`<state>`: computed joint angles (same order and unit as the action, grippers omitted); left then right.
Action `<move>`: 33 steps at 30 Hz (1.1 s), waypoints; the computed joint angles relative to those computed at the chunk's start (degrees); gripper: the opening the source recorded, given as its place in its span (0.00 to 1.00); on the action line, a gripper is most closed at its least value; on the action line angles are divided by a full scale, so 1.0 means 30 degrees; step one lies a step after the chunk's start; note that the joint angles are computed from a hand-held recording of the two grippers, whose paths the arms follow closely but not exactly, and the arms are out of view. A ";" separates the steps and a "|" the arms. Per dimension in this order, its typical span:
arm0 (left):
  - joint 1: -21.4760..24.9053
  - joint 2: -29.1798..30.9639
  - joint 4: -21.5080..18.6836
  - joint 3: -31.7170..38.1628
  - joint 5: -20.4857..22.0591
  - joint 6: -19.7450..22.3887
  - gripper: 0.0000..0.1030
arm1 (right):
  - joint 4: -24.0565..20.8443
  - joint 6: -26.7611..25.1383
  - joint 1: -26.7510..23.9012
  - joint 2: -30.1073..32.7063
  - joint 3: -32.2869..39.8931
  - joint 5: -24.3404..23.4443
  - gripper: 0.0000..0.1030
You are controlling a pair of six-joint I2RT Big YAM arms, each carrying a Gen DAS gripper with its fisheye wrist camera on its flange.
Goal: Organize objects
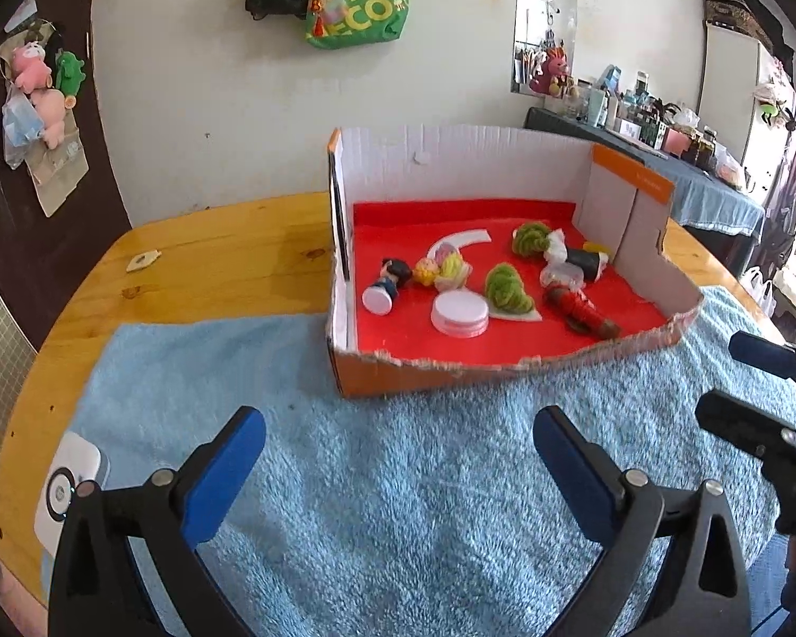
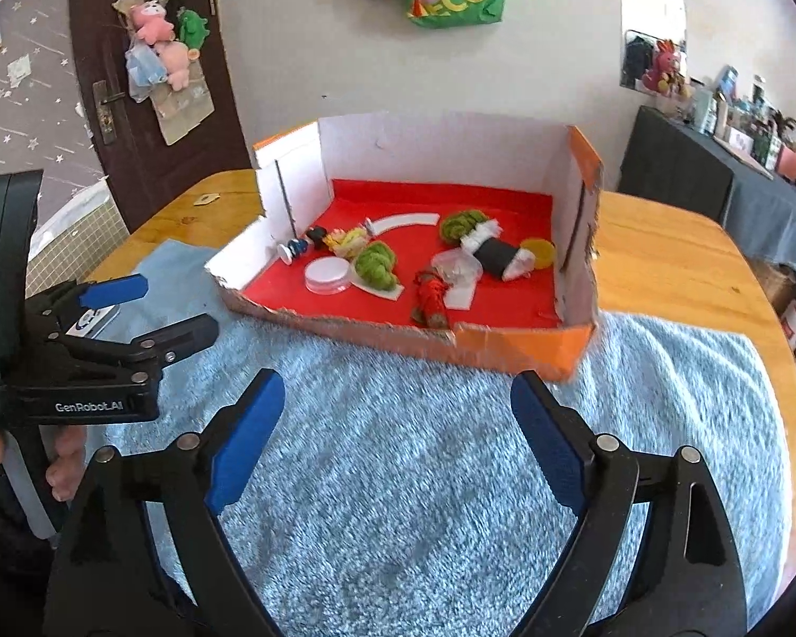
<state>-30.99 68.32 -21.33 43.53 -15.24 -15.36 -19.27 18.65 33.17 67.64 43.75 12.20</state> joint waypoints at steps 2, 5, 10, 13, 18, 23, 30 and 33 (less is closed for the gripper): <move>0.0031 0.0018 0.0061 -0.0188 0.0092 -0.0115 1.00 | 0.0044 0.0361 -0.0125 0.0081 -0.0217 0.0007 0.85; 0.0185 0.0095 0.0235 -0.0470 0.0433 -0.0564 1.00 | 0.0202 0.0709 -0.0173 0.0248 -0.0504 0.0161 0.85; 0.0377 0.0504 0.0174 -0.0620 0.0610 -0.0927 1.00 | 0.0687 0.1359 -0.0226 0.0483 -0.0991 0.0268 0.85; 0.0048 0.0771 0.0314 -0.0760 -0.0353 -0.0882 1.00 | 0.0943 0.1697 -0.0254 0.0585 -0.1252 0.0289 0.85; -0.0299 0.1097 0.0551 -0.0898 -0.1136 -0.0805 1.00 | 0.1028 0.2115 -0.0457 0.0766 -0.1488 0.0152 0.85; -0.0338 0.1384 0.0352 -0.0761 -0.1029 -0.0671 1.00 | 0.1064 0.2222 -0.0643 0.0866 -0.1597 -0.0006 0.85; -0.0204 0.1414 0.0296 -0.0799 -0.0692 -0.0796 1.00 | 0.1372 0.2028 -0.0613 0.1003 -0.1670 0.0025 0.90; -0.0065 0.1482 0.0164 -0.0749 -0.0362 -0.0914 1.00 | 0.1380 0.1973 -0.0635 0.1023 -0.1664 -0.0045 0.91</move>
